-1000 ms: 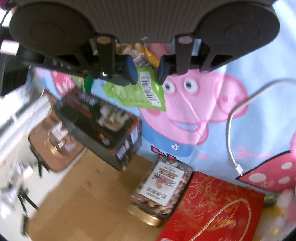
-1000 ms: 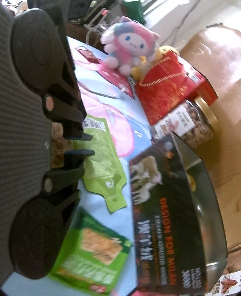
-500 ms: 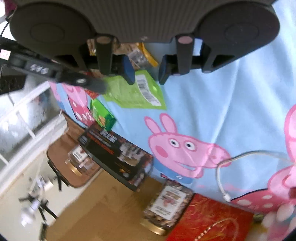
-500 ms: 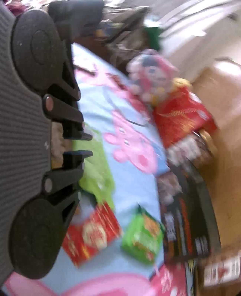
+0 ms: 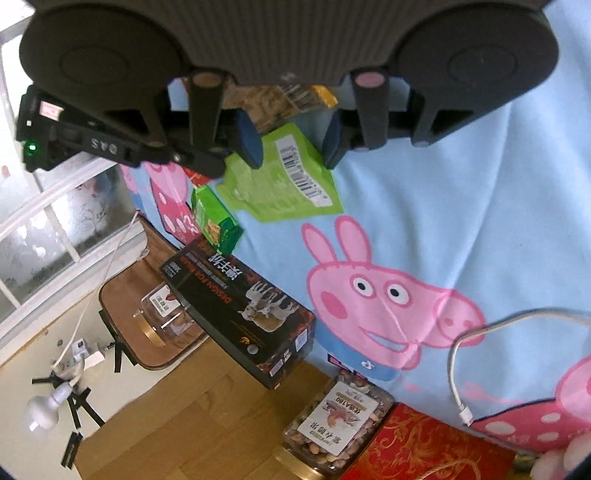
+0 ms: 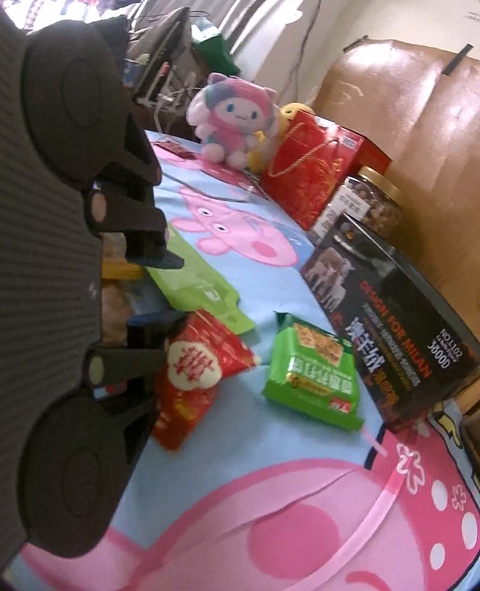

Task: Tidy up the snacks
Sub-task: 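Lift the light green pouch into the black box and release it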

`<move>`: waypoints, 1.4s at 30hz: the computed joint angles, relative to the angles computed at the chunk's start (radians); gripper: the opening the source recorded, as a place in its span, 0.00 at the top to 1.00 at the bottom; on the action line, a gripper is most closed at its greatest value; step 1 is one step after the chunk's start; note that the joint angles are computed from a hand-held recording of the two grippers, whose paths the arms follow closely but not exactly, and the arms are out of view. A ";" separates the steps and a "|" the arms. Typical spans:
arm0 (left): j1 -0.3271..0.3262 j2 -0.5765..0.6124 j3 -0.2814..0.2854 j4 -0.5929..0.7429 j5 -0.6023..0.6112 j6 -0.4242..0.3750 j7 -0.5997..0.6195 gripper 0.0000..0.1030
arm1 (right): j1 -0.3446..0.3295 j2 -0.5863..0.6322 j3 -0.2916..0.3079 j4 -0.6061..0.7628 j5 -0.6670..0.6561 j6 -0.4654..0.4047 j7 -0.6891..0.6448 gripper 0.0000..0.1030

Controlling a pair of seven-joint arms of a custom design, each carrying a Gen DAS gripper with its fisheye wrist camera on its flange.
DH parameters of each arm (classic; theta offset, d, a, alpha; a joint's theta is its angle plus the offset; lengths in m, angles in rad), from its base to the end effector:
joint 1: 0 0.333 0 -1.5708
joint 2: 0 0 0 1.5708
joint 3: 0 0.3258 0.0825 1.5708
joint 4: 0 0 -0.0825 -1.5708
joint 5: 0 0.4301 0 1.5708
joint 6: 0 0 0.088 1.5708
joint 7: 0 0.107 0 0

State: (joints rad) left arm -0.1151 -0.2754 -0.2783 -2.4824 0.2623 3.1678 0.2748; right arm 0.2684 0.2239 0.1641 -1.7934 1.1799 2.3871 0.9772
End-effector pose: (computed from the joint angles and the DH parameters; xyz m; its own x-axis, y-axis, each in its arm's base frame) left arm 0.4726 -0.2280 0.4807 0.2506 -0.7076 0.6607 -0.5894 -0.6529 -0.4757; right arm 0.6343 0.2940 0.4605 0.3530 -0.5712 -0.7411 -0.9080 -0.0182 -0.4185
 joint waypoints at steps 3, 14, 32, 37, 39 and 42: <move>-0.117 0.010 0.122 -0.031 -0.071 0.072 0.032 0.63 | 0.001 0.004 0.005 -0.002 0.029 0.013 -0.015 0.77; 0.115 -0.030 -0.089 -0.039 -0.075 0.105 -0.018 0.72 | 0.011 -0.079 0.001 -0.060 0.188 0.055 -0.355 0.94; 0.387 0.314 -0.260 0.515 0.433 -0.083 -0.109 0.71 | 0.012 0.113 0.021 0.244 0.285 0.266 -0.528 0.94; 0.297 0.441 -0.181 0.660 0.504 -0.191 -0.106 0.70 | 0.015 0.220 0.044 0.356 0.139 0.334 -0.410 0.92; 0.250 0.469 -0.135 0.696 0.546 -0.237 -0.133 0.67 | 0.034 0.261 0.045 0.395 0.053 0.371 -0.365 0.88; 0.190 0.473 -0.081 0.714 0.590 -0.294 -0.156 0.66 | 0.040 0.280 0.072 0.398 -0.001 0.449 -0.372 0.85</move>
State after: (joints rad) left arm 0.0749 0.1975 -0.3591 -1.7680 0.8519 2.8736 0.1188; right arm 0.3083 0.5040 0.2356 -1.3950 1.1788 2.8359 0.6051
